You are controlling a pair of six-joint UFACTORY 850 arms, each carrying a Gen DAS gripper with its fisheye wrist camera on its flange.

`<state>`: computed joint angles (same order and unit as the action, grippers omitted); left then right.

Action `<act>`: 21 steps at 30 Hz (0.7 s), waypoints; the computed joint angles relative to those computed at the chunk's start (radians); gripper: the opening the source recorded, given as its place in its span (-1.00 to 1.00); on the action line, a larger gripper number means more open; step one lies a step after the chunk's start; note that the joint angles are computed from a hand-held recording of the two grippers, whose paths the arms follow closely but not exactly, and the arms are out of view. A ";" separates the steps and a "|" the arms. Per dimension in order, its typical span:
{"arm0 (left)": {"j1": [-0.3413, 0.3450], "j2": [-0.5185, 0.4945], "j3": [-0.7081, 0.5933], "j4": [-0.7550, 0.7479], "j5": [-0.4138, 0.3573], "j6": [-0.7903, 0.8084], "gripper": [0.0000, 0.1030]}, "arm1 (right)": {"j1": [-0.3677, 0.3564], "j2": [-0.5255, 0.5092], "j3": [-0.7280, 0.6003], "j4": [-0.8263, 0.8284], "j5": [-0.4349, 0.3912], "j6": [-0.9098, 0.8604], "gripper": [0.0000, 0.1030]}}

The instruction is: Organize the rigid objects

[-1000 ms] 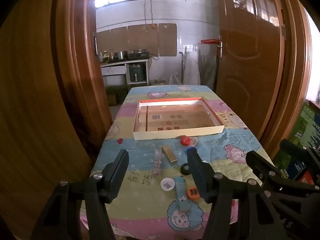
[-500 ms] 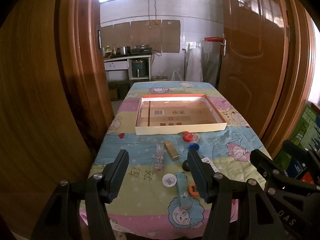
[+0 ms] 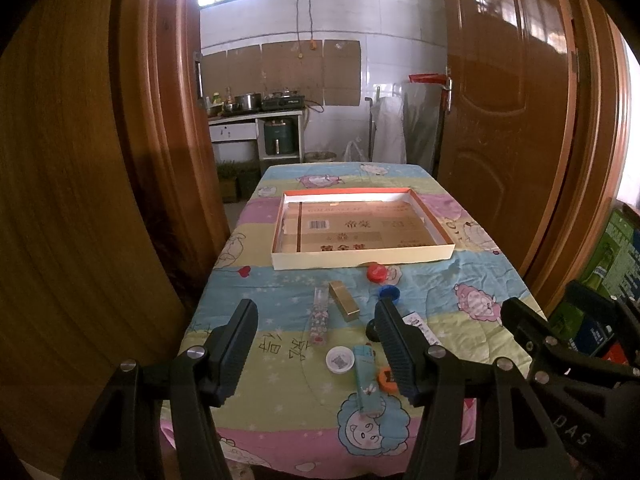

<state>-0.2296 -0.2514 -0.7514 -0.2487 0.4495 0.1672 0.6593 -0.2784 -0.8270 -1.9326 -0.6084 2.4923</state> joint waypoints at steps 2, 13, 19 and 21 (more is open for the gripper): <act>0.001 0.000 0.000 0.003 -0.004 -0.004 0.19 | 0.001 0.000 0.001 0.001 0.000 0.001 0.58; 0.002 -0.002 -0.002 -0.003 -0.003 -0.004 0.19 | -0.003 0.002 -0.002 0.008 0.015 -0.009 0.58; 0.005 -0.004 -0.006 0.004 -0.009 -0.008 0.19 | -0.006 -0.004 -0.010 0.016 0.021 -0.020 0.58; 0.005 -0.007 -0.011 -0.002 -0.017 -0.003 0.19 | -0.010 -0.010 -0.016 0.018 0.034 -0.021 0.58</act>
<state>-0.2243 -0.2588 -0.7628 -0.2503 0.4330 0.1639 0.6491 -0.2885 -0.8428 -1.9151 -0.5743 2.4711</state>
